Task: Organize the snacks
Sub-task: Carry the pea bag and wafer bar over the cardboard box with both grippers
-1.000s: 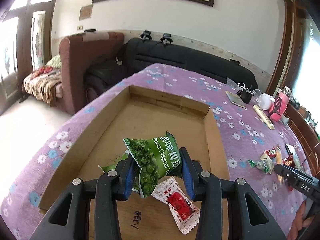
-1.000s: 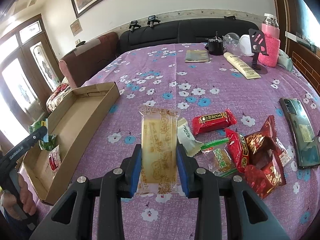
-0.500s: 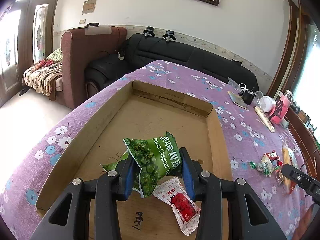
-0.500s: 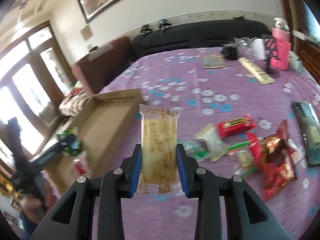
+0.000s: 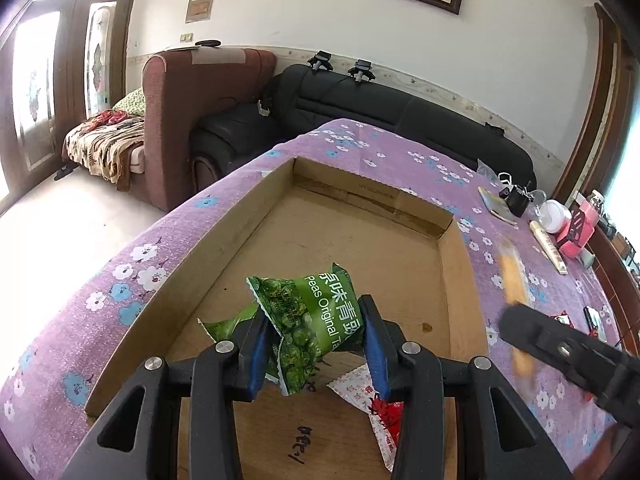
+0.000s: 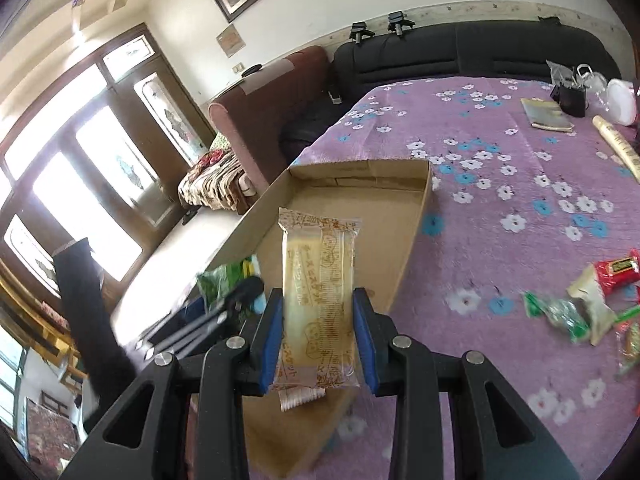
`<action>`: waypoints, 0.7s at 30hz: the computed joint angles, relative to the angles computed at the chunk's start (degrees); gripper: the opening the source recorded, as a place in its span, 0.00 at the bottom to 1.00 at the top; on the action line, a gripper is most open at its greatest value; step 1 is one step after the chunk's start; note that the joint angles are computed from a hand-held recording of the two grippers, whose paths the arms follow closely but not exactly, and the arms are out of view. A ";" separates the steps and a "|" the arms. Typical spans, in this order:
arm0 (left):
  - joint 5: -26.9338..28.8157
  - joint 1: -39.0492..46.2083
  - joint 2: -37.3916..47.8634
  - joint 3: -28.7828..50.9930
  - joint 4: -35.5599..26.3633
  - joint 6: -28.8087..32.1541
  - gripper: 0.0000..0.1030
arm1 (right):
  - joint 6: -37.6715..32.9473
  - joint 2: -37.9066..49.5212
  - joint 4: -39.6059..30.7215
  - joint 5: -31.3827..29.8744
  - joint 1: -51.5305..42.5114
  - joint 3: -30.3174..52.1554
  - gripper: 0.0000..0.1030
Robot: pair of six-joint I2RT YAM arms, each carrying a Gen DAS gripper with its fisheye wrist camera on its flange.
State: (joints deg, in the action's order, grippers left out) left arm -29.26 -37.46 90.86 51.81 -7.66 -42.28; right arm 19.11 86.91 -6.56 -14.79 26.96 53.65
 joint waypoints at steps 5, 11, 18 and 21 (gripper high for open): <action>-0.50 -0.48 2.36 2.57 -2.43 0.82 0.42 | 2.01 5.48 1.96 -1.31 0.08 2.33 0.32; -0.86 -0.55 3.48 3.90 -4.55 0.78 0.42 | 2.20 7.50 4.65 -2.70 -0.19 1.95 0.32; -1.32 -0.79 4.07 4.70 -5.59 0.82 0.43 | 1.94 8.74 5.61 -4.27 -0.24 1.56 0.32; -1.63 -0.93 4.25 4.89 -5.90 0.89 0.43 | 1.93 9.12 6.23 -5.04 -0.58 1.34 0.32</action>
State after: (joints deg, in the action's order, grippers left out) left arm -30.89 -38.39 95.11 56.70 -13.57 -41.40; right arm 21.04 96.03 -0.33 -19.83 26.38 54.99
